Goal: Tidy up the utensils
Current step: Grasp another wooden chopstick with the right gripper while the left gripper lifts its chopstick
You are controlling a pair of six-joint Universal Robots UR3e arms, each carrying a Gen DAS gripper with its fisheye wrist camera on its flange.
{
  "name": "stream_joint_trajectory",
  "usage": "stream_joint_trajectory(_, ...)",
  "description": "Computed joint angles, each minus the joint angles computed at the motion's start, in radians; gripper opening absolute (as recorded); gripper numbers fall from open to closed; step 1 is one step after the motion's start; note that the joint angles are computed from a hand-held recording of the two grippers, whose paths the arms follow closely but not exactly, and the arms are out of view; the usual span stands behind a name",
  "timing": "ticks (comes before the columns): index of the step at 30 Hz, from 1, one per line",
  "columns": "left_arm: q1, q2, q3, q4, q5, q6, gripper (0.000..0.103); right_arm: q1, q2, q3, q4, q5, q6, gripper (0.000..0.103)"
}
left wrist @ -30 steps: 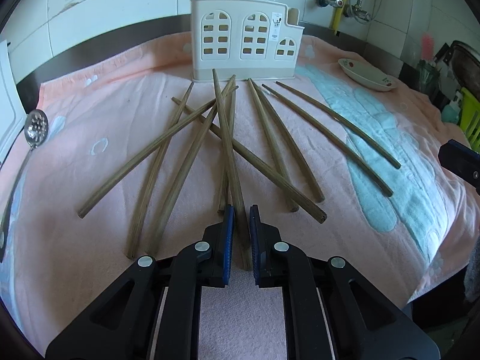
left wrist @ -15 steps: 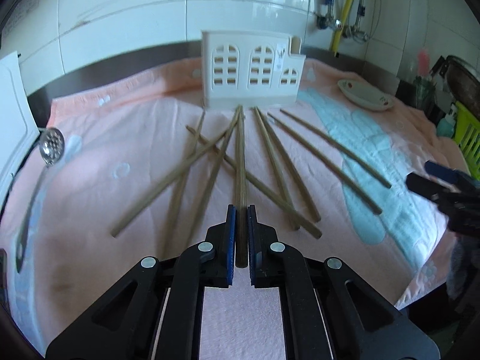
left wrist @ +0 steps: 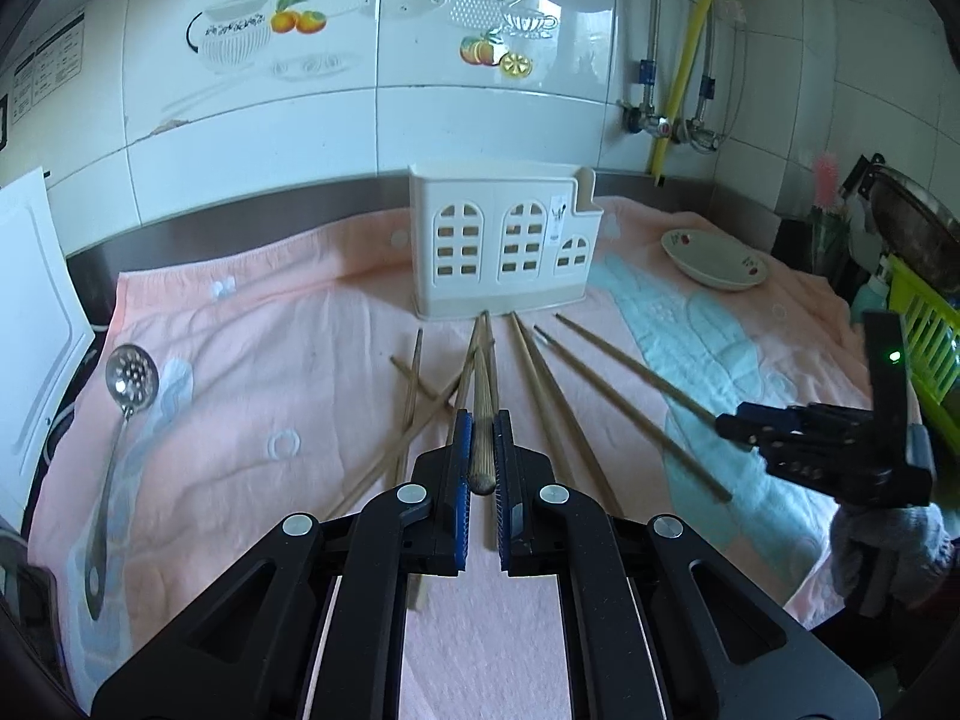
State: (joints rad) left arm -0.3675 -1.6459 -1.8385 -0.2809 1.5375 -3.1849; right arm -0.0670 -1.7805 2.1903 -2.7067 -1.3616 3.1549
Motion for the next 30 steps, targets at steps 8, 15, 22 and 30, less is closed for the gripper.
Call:
stream_joint_trajectory(8,0.023,-0.010,0.049,-0.036,-0.034,0.018,0.006,0.024,0.072,-0.045,0.001,-0.050,-0.038,0.017)
stream_joint_trajectory(15,0.041,-0.018,0.073,-0.056,-0.052,0.028,0.006,0.050,0.103,-0.067,0.002,-0.111,-0.045,0.016)
stream_joint_trajectory(22,0.089,-0.008,0.069,-0.078,-0.117,0.014,0.006,0.048,0.081,-0.034,-0.026,-0.119,-0.045,0.008)
stream_joint_trajectory(30,0.088,0.006,0.104,-0.098,-0.110,0.019,0.006,0.066,-0.047,-0.071,-0.002,-0.118,-0.031,0.007)
